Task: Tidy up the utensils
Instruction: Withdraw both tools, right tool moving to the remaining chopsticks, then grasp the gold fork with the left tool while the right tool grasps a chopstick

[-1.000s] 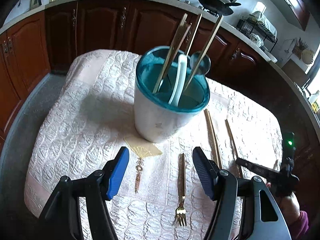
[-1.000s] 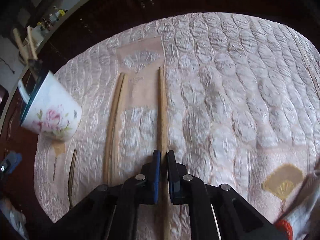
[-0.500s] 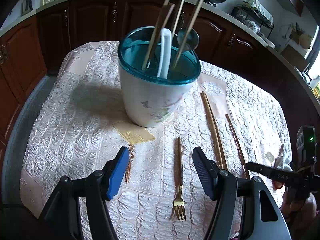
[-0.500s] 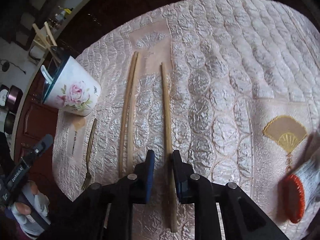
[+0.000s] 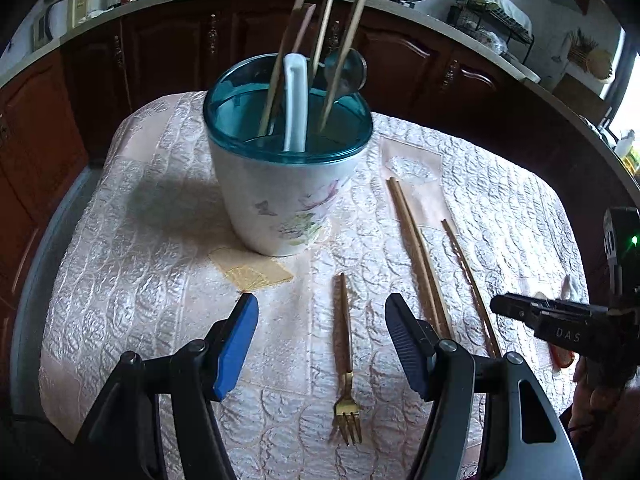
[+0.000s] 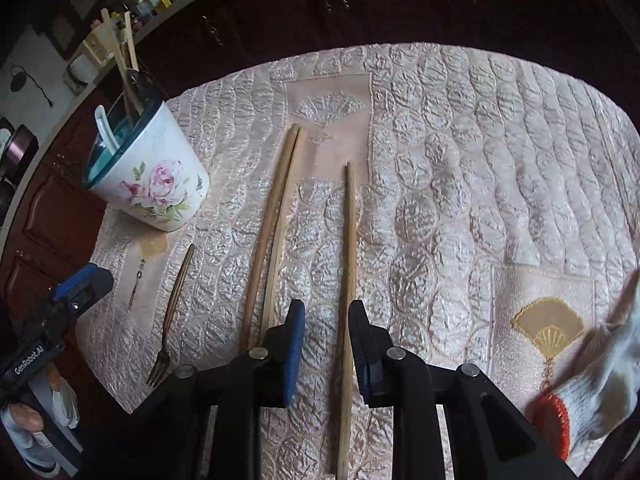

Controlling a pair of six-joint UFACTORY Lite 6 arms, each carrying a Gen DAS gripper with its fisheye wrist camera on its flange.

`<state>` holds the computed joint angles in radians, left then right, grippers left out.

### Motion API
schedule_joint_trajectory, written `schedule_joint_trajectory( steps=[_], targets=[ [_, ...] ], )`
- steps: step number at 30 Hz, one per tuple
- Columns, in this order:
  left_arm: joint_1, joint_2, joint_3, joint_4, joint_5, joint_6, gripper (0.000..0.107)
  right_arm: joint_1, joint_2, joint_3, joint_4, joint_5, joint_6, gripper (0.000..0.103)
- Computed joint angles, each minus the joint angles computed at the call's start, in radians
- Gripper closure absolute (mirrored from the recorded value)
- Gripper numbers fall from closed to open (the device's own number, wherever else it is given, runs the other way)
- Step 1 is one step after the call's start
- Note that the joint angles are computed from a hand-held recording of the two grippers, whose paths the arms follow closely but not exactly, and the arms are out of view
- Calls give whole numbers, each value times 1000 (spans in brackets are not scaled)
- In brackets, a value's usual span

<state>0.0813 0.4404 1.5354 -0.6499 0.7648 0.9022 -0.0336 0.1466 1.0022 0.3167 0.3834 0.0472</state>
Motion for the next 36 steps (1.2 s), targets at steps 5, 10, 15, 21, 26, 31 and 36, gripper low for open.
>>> schedule_joint_trajectory(
  steps=[5,10,15,21,26,31,36],
  targets=[
    [-6,19,18,-14,12,16,40,-19,-5,18,27,9,-37,72],
    [-29,62,62,9,14,-13,40,-58,44,67,33,18,-77,62],
    [-41,138,135,23,35,-45,40,-100,142,162,88,40,-163,62],
    [-60,241,237,73,78,-66,40,-126,248,290,119,85,-222,62],
    [-96,330,338,110,106,-98,55,-125,339,405,99,120,-233,62],
    [-137,380,388,157,94,-126,66,-111,446,544,70,152,-215,63],
    [-169,435,447,203,88,-165,72,-108,587,734,7,225,-159,67]
  ],
)
